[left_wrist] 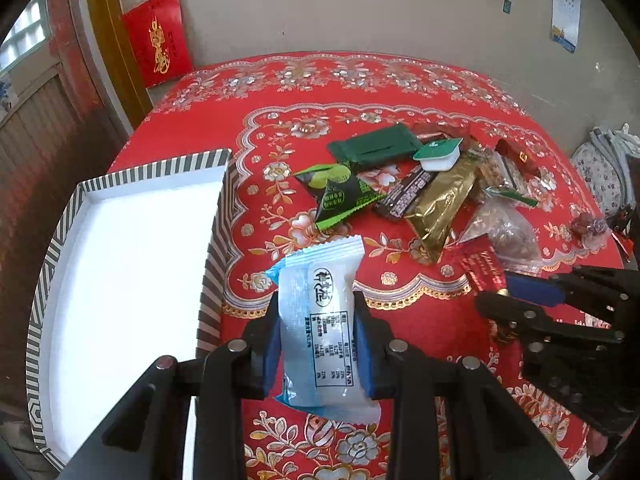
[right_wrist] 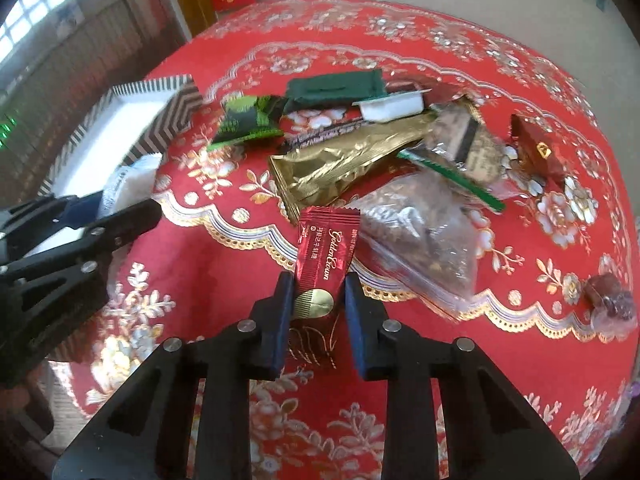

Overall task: Organize snacks
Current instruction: 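Carry both snacks over the white tray and open both grippers to drop them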

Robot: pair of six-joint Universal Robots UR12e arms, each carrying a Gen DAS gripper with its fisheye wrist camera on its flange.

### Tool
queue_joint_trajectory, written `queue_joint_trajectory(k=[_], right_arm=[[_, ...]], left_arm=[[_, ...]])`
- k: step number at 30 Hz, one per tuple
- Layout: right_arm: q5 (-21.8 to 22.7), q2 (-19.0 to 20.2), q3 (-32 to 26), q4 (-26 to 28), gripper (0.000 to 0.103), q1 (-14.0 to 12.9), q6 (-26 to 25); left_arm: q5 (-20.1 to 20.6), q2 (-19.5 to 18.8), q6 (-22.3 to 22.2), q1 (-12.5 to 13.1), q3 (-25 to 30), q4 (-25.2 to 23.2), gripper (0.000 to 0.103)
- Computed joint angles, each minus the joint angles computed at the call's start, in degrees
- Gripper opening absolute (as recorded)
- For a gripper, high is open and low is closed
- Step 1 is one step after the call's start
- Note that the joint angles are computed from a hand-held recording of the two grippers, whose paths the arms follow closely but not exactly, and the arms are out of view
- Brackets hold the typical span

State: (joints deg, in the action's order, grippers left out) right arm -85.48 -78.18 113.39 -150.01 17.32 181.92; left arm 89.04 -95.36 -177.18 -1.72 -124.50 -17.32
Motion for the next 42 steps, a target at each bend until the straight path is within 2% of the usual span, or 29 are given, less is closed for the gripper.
queue_joint_trajectory(k=[11, 22, 31, 36, 42], right_arm=[[1.65, -0.85, -0.25, -1.82, 0.025, 0.56, 0.27], [4.13, 1.80, -4.11, -2.01, 0.025, 2.14, -0.73], [10.00, 7.15, -11.79, -0.47, 0.025, 4.30, -2.40], [12.96, 10.95, -17.17, 1.36, 0.025, 5.71, -3.30], [12.75, 15.83, -23.14, 5.06, 0.025, 7.55, -4.37]], left_arm=[[1.67, 0.21, 0.66, -0.42, 0.81, 0.47, 0.034], [2.82, 0.77, -1.70, 2.12, 1.21, -0.23, 0.034], [4.91, 0.28, -3.88, 7.17, 2.85, -0.69, 0.034], [6.65, -1.57, -5.64, 9.93, 4.48, -2.12, 0.034], [8.30, -4.94, -7.74, 11.69, 6.89, -4.94, 0.034]])
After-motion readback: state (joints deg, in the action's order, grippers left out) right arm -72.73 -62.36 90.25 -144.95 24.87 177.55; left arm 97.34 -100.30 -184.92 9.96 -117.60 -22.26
